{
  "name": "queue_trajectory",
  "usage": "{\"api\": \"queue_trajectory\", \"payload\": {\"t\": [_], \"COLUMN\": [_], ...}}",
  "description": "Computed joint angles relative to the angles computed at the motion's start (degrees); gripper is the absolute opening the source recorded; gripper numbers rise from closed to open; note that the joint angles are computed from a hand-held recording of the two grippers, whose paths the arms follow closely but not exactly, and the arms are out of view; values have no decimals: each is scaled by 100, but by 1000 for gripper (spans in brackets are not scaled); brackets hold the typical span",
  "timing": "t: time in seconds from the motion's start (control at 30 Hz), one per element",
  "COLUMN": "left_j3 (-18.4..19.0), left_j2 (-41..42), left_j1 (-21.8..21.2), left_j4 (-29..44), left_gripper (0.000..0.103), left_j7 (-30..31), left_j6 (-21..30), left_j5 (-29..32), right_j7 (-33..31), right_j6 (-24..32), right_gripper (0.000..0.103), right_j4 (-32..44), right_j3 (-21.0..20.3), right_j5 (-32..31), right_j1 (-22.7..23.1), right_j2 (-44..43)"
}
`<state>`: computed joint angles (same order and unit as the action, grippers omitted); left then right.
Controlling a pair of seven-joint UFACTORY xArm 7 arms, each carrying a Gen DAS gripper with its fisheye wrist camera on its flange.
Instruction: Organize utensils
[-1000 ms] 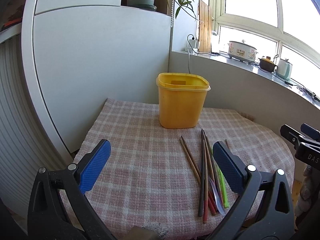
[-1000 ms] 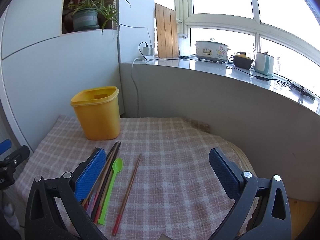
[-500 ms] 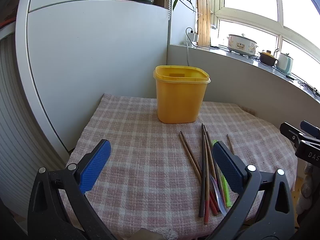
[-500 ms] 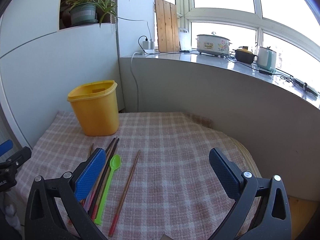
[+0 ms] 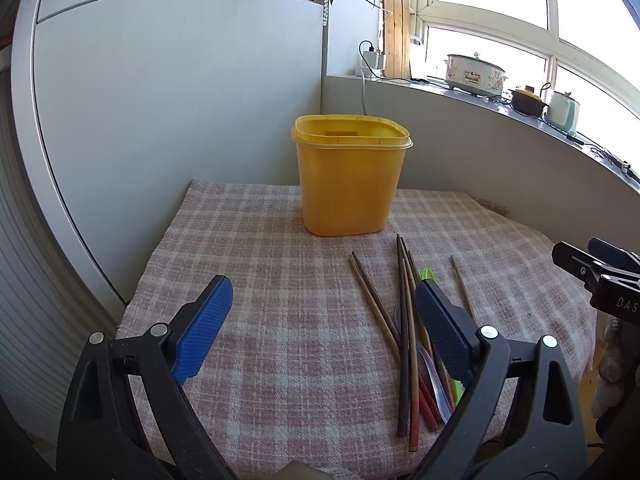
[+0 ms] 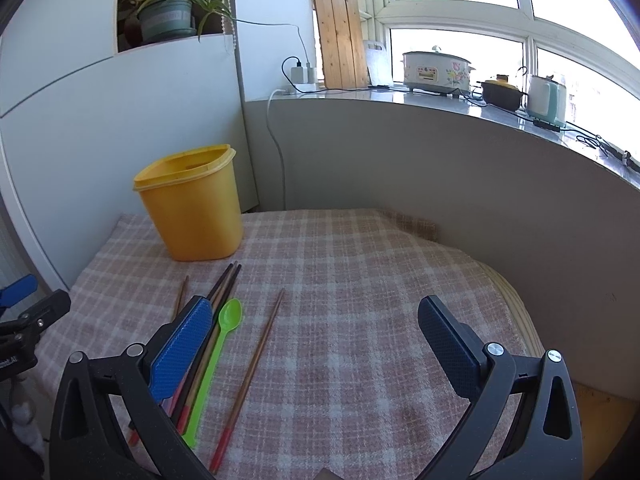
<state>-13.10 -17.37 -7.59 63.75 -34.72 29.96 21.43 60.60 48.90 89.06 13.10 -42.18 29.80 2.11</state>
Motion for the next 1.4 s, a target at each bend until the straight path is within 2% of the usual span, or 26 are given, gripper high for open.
{"api": "queue_trajectory", "payload": {"t": [0.17,0.33,0.47,0.53,0.73,0.9,1.03,1.13,1.4], "left_j3": [279,830,1066,1157,1032,810,688,621,560], "left_j2": [69,256,552,772,1355,1737,1978,2144,2416], "left_j1": [-239,-687,-837,-849,-626,-522,-514,-541,-593], "left_j4": [-23,106,412,641,1301,1738,1988,2140,2343], "left_gripper": [76,50,43,34,28,17,11,9,8], "left_j7": [673,2112,3112,3564,4145,4210,4260,4243,4139], "left_j6": [16,262,716,1019,1891,2266,2385,2455,2581], "left_j5": [-529,-2074,-3235,-3918,-5079,-4995,-4775,-4537,-3949], "right_j7": [-549,-1284,-1843,-2090,-2809,-2918,-2952,-3008,-3022], "right_j6": [-177,-393,-531,-448,-214,-42,64,129,444], "right_gripper": [85,73,67,58,42,31,29,24,24], "right_j4": [2,12,36,163,469,614,667,753,1110], "right_j3": [-43,-66,-93,-101,-85,-142,-165,-167,-208], "right_j5": [764,1663,2457,2854,4162,4631,4805,4974,4910], "right_j1": [-102,-176,-223,-239,-331,-359,-387,-427,-382], "right_j2": [40,174,328,469,880,1085,1142,1223,1429]}}
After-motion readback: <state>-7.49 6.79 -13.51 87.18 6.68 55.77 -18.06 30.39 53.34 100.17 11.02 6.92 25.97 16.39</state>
